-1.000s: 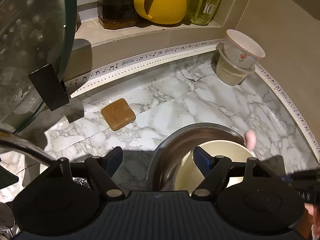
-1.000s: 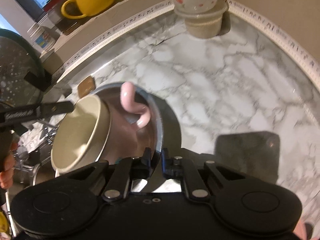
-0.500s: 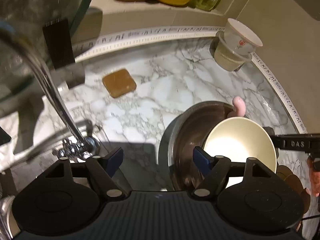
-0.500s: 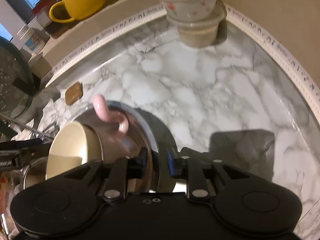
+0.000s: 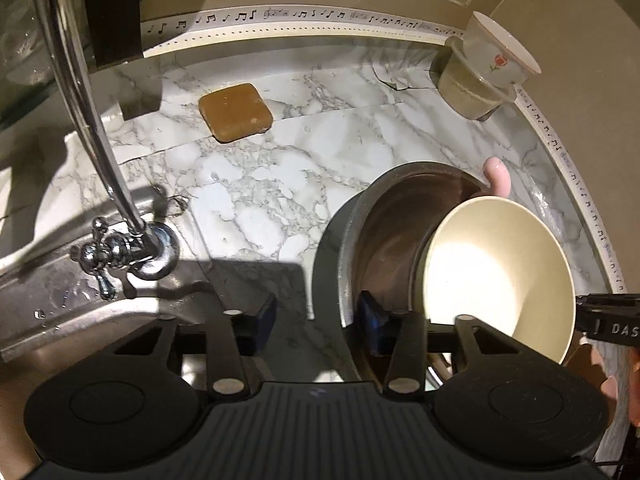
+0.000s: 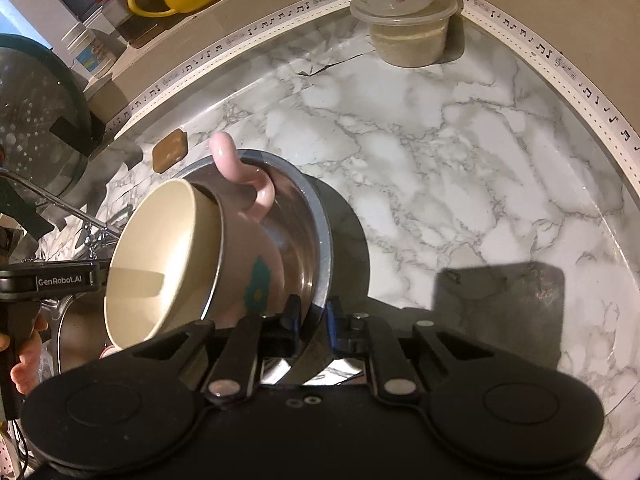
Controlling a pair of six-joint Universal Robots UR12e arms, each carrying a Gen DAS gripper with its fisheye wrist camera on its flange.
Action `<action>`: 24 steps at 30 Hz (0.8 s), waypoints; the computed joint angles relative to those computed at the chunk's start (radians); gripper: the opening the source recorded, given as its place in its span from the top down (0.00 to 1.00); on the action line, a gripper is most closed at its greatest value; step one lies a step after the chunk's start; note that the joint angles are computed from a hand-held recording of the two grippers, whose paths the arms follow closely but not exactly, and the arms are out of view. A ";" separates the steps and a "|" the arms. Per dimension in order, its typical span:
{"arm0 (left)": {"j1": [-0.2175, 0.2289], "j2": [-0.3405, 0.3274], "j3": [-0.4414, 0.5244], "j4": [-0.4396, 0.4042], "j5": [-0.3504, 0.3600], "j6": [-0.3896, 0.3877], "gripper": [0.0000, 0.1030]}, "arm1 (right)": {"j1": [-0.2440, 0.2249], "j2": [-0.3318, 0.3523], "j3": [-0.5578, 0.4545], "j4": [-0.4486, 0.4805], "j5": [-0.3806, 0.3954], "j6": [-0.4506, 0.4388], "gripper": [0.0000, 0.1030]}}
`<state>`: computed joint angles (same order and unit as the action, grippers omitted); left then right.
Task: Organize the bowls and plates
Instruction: 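Lift the steel basin with the nested bowls out of the sink with both grippers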
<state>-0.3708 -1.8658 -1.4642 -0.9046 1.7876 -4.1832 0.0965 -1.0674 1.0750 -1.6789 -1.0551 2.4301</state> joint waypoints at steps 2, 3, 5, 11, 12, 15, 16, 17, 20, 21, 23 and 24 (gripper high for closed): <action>-0.001 -0.002 0.002 0.002 0.004 -0.001 0.65 | 0.000 -0.002 0.006 -0.009 0.000 0.002 0.88; -0.001 -0.003 0.004 0.006 0.005 0.003 0.69 | 0.001 -0.002 0.007 -0.011 0.000 0.010 0.88; -0.003 -0.007 0.008 0.010 0.008 0.012 0.74 | 0.002 -0.001 0.008 -0.011 -0.004 0.020 0.88; -0.007 -0.017 0.020 0.024 0.009 0.033 0.87 | 0.008 -0.013 0.030 -0.050 -0.023 0.030 0.88; -0.009 -0.020 0.026 0.015 0.016 0.032 0.87 | 0.009 -0.015 0.035 -0.058 -0.029 0.034 0.88; -0.012 -0.024 0.037 -0.002 0.025 0.029 0.87 | 0.016 -0.029 0.057 -0.099 -0.053 0.041 0.88; -0.012 -0.024 0.038 -0.005 0.028 0.025 0.87 | 0.017 -0.030 0.060 -0.105 -0.058 0.041 0.88; -0.014 -0.025 0.041 -0.012 0.036 0.019 0.88 | 0.018 -0.033 0.064 -0.111 -0.058 0.039 0.88; -0.017 -0.024 0.046 -0.015 0.050 0.025 0.88 | 0.019 -0.042 0.076 -0.138 -0.058 0.044 0.88; -0.016 -0.024 0.049 -0.021 0.046 0.026 0.88 | 0.021 -0.040 0.066 -0.123 -0.066 0.047 0.88; -0.016 -0.025 0.058 -0.039 0.042 0.020 0.88 | 0.023 -0.034 0.048 -0.095 -0.078 0.059 0.88; -0.016 -0.025 0.062 -0.045 0.042 0.022 0.88 | 0.023 -0.034 0.047 -0.093 -0.080 0.055 0.88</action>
<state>-0.3866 -1.8909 -1.4020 -0.9493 1.8292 -4.1613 0.1197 -1.1015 1.1219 -1.7719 -1.1350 2.4855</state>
